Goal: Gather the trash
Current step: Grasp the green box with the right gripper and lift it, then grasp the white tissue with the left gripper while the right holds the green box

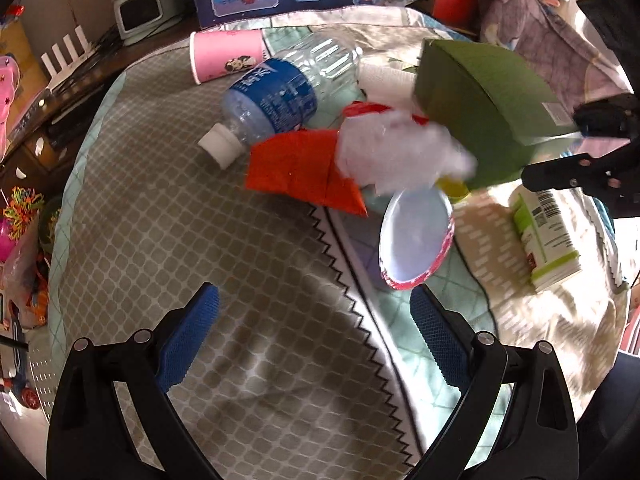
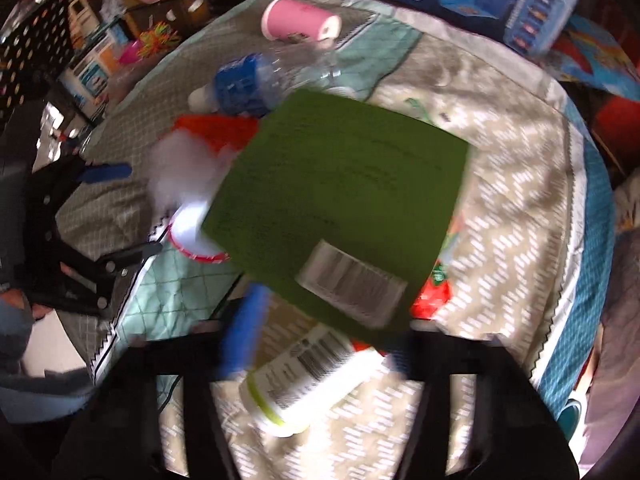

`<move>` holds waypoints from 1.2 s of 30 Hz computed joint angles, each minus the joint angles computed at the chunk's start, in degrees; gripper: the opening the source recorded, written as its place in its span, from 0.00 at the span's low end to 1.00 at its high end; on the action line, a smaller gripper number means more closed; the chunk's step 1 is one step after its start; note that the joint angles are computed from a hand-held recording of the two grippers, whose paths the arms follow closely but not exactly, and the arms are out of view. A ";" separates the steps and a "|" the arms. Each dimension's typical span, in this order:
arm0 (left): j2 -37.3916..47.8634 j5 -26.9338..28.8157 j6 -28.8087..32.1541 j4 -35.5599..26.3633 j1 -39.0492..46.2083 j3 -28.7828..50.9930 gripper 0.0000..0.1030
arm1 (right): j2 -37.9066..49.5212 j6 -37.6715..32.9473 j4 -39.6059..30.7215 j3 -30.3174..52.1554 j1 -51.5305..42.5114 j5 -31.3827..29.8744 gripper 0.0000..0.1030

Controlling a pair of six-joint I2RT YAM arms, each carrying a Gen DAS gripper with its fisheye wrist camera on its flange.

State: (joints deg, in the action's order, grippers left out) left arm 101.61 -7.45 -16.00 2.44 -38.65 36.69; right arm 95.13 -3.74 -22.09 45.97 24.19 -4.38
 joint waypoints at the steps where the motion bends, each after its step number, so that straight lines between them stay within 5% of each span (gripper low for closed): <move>1: -0.17 0.34 0.15 0.39 0.44 -0.50 0.93 | -0.10 -0.12 0.59 -0.50 0.70 0.27 0.16; 10: -1.59 2.07 1.30 3.25 1.98 -3.24 0.93 | -4.28 2.53 2.06 -3.56 4.84 4.61 0.03; 17: -1.58 2.22 1.14 1.53 -0.42 -0.75 0.70 | -15.38 2.99 -3.07 -7.59 1.25 7.68 0.03; 22: -2.30 3.04 0.22 0.41 -4.04 0.99 0.65 | -21.37 1.61 -5.01 -11.32 -3.90 7.71 0.03; 26: -3.64 -1.89 0.79 -2.63 -6.26 3.47 0.65 | -22.94 0.52 -5.24 -13.50 -7.55 6.77 0.03; 36: -2.22 -2.74 8.18 -14.12 -4.59 17.14 0.65 | -23.17 -2.41 -5.92 -14.19 -13.81 4.08 0.03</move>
State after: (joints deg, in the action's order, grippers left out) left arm 99.39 -10.19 -7.82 -11.68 -43.24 53.83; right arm 71.97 -6.15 -28.01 31.77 10.38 -0.30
